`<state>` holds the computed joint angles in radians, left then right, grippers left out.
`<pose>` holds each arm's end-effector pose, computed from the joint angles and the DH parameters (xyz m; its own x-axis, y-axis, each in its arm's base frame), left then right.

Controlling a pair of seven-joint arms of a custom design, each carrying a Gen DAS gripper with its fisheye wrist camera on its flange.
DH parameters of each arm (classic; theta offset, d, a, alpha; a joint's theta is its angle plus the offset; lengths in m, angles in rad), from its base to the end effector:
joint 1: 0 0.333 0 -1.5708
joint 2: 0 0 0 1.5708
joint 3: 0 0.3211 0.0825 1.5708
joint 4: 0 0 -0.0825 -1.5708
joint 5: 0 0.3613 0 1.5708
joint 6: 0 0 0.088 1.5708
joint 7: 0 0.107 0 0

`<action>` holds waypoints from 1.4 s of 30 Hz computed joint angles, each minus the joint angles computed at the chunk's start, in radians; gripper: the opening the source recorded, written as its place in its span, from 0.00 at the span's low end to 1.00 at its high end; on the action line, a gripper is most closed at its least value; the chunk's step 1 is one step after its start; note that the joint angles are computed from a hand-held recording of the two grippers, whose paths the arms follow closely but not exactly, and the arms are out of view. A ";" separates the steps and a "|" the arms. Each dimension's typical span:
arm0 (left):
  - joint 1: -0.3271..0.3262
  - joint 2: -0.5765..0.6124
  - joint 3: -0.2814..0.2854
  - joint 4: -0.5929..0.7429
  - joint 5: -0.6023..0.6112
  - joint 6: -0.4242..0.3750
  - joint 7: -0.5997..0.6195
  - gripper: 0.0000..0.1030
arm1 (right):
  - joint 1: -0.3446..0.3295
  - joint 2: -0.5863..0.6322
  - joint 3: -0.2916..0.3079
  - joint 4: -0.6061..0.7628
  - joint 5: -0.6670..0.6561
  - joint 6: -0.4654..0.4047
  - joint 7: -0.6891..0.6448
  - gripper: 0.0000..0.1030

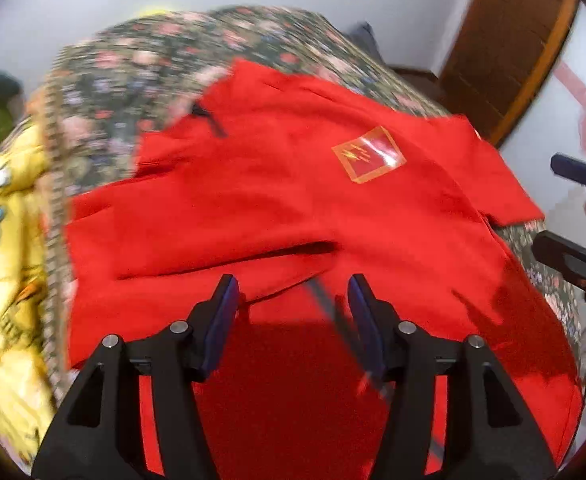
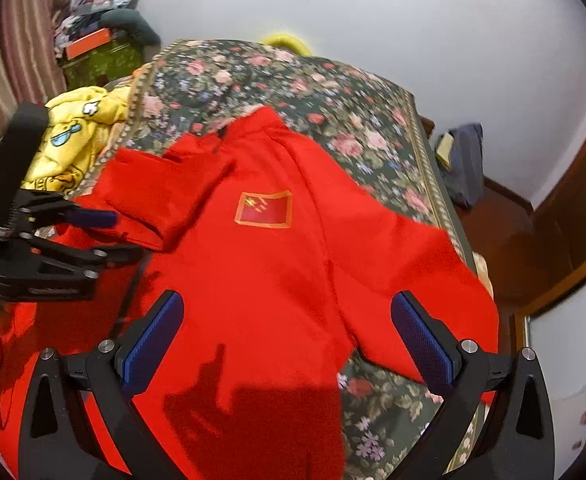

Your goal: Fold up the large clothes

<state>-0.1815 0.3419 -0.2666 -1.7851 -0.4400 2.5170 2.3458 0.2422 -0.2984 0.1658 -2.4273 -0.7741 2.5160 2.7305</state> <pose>0.6008 -0.2646 0.4276 -0.7862 -0.6078 0.1115 -0.5677 0.6392 -0.5189 0.4146 0.1896 0.4726 -0.2295 -0.9669 0.1118 -0.7659 0.1085 -0.6337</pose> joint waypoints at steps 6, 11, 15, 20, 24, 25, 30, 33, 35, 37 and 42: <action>0.095 -0.040 0.031 -0.039 -0.121 0.070 0.060 0.62 | 0.019 0.133 -0.006 0.125 -0.008 0.047 -0.045 1.00; 0.123 0.027 0.086 0.008 -0.040 0.078 -0.037 0.62 | 0.058 0.274 -0.027 0.255 0.026 0.054 -0.118 1.00; 0.154 0.085 0.092 0.023 -0.010 0.042 -0.082 0.62 | 0.100 0.413 -0.049 0.394 0.048 0.020 -0.206 0.99; 0.171 0.159 0.077 0.047 -0.001 0.047 -0.108 0.62 | 0.126 0.576 -0.069 0.567 0.190 -0.011 -0.390 0.96; 0.174 0.229 0.062 0.104 0.002 0.041 -0.142 0.62 | 0.157 0.735 -0.095 0.772 0.247 -0.100 -0.522 0.92; 0.178 0.246 0.055 0.119 -0.003 0.044 -0.142 0.62 | 0.162 0.760 -0.099 0.803 0.265 -0.113 -0.545 0.92; 0.196 0.308 0.033 0.197 -0.029 0.039 -0.159 0.44 | 0.152 0.907 -0.084 0.980 0.418 -0.183 -0.694 0.80; 0.215 0.331 0.017 0.222 -0.052 0.031 -0.152 0.21 | 0.169 0.956 -0.100 1.034 0.455 -0.199 -0.716 0.72; 0.230 0.329 0.005 0.211 -0.075 0.043 -0.138 0.13 | 0.176 0.972 -0.109 1.053 0.466 -0.200 -0.723 0.60; 0.241 0.322 -0.001 0.195 -0.099 0.057 -0.135 0.08 | 0.172 0.974 -0.111 1.057 0.487 -0.190 -0.728 0.38; 0.232 0.282 0.019 0.132 -0.107 0.169 -0.142 0.07 | 0.172 0.912 -0.134 0.964 0.494 -0.085 -0.677 0.08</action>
